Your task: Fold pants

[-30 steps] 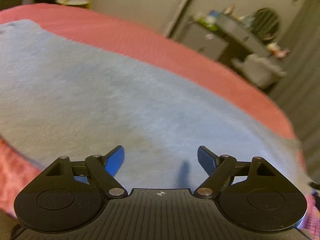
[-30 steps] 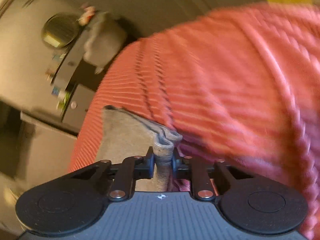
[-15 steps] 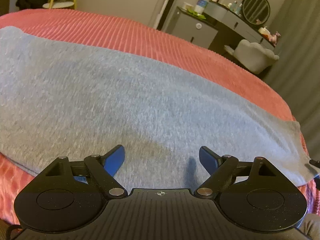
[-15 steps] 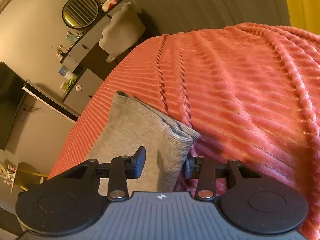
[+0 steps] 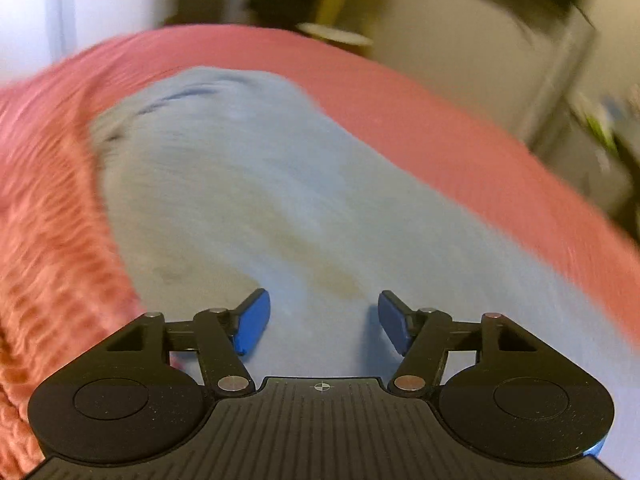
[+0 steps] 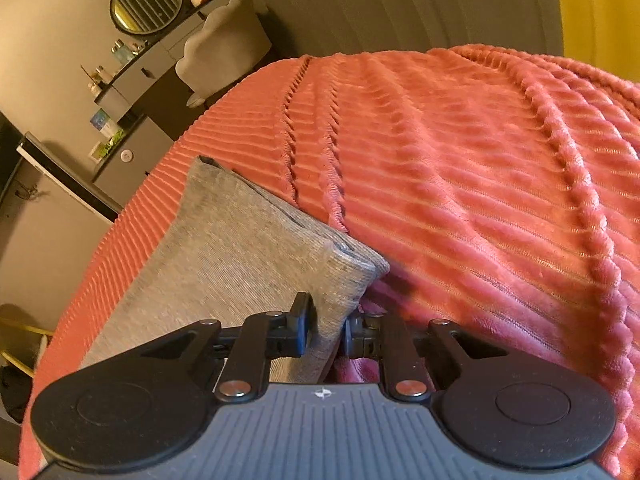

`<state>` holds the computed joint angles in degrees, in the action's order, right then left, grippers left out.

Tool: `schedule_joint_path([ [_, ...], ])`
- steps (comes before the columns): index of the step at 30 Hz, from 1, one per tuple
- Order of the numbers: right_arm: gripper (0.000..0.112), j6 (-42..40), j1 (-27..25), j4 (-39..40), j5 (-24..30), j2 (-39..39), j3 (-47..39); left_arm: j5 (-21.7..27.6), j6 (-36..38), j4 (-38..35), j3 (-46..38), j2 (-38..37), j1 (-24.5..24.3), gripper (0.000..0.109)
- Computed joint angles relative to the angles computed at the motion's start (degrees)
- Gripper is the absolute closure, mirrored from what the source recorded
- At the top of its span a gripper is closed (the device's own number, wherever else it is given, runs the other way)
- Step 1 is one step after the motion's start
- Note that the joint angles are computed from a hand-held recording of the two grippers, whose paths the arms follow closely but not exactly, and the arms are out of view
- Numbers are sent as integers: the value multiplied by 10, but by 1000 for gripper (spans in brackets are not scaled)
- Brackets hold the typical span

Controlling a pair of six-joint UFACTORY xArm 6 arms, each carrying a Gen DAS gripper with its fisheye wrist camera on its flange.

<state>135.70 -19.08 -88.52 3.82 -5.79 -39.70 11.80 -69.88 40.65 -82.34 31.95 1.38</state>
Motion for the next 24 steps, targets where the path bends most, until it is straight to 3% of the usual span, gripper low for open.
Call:
schedule_joint_path([
  [2,93,0,1,7,2,0,1,-15,-58,30,-8,9,23,41],
  [4,91,22,-2,-4,-6,5,-4,-22,-44,7,-15,20,31,43],
  [7,91,55,1,-25,1,9,-8,36,-104,111,-42,26,17,48],
  [9,97,27,10,1,17,5,-5,72,-108,163,-56,30,0,47],
  [12,103,-70,44,97,72,-11,-3,18,-30,100,-41,29,5,46],
  [14,104,-145,84,142,131,-19,-20,-8,-35,104,-31,24,7,47],
  [16,104,-180,129,114,177,-21,-52,-37,-31,97,-22,22,11,49],
  [18,104,-183,170,46,177,-9,-93,-69,-24,84,-12,21,16,50],
  [22,104,-170,237,-97,107,58,-188,-98,-87,161,6,3,14,50],
  [24,104,-199,268,-116,59,114,-235,-133,-96,186,21,-6,14,50],
])
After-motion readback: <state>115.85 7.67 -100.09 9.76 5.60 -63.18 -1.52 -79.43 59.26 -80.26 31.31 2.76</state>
